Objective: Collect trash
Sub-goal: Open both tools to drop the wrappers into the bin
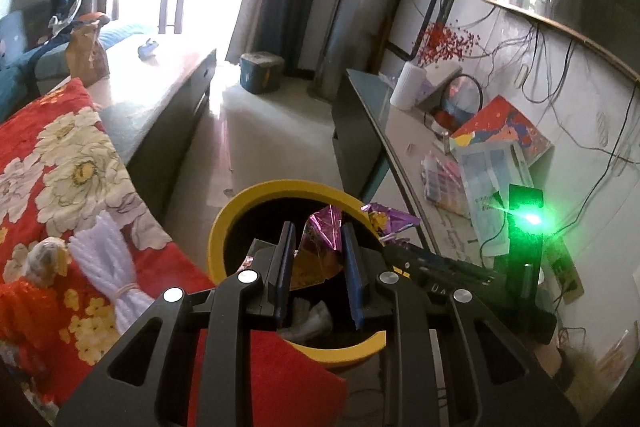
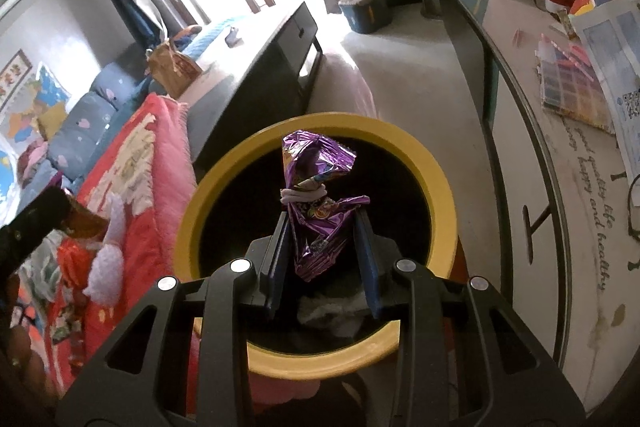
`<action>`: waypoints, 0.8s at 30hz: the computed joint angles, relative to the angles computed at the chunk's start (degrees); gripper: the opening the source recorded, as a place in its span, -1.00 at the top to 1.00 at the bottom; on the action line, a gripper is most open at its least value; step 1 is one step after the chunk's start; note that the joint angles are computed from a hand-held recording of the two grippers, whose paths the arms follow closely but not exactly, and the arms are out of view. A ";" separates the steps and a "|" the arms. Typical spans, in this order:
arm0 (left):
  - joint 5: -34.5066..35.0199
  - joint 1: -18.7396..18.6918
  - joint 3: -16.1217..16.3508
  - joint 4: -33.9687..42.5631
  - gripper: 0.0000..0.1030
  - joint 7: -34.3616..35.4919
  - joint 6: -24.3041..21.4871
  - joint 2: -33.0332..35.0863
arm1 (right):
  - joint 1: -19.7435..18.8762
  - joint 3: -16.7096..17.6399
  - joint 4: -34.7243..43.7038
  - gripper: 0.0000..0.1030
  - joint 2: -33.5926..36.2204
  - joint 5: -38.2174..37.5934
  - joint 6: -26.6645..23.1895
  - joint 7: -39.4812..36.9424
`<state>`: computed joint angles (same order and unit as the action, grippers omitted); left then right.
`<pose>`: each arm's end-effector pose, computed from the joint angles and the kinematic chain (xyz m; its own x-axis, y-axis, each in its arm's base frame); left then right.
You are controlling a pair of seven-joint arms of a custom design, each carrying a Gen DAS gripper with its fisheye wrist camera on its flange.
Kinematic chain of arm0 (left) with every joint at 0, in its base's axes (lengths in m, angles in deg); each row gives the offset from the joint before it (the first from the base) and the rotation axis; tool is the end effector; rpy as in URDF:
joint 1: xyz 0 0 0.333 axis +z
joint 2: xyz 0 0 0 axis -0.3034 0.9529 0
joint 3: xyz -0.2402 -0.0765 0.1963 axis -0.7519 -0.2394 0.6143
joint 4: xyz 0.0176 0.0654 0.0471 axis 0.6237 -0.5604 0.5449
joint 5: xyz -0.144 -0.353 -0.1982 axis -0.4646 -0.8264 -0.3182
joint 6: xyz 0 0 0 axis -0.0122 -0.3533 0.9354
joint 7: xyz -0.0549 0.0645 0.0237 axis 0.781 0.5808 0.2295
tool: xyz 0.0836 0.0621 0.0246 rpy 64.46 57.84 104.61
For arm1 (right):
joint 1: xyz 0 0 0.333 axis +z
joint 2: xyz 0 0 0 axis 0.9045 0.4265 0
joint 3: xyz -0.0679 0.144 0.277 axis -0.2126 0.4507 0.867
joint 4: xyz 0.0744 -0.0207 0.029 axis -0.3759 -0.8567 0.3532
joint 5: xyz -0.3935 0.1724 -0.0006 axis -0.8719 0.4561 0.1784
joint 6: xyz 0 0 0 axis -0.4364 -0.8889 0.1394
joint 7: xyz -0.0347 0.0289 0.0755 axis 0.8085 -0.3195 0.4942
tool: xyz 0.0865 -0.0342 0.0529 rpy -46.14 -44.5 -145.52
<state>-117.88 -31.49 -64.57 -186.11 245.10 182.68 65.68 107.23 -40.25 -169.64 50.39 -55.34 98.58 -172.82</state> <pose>0.5528 -0.3235 0.3459 -0.7864 -0.5730 0.2307 -0.5304 0.4350 -0.7277 0.4464 0.4765 0.2797 -0.5349 -0.7475 -0.3938 -0.4837 0.6531 -0.5826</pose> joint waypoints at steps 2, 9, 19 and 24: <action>2.63 -0.80 0.20 0.86 0.55 -1.99 0.40 1.23 | -0.26 0.01 -0.01 0.50 0.38 0.38 0.73 -0.21; 11.13 -1.25 -0.59 3.46 0.54 -8.95 0.61 5.03 | -0.44 -0.54 0.20 0.50 1.61 1.17 2.78 -0.55; 19.12 0.24 -2.41 7.69 -0.36 -19.84 1.38 9.10 | -0.03 -1.55 0.39 0.18 2.78 2.24 4.31 -0.48; 14.22 3.31 -4.46 5.93 -0.82 -16.56 2.71 6.94 | 0.58 -1.66 -0.04 -0.19 2.02 1.90 2.27 1.28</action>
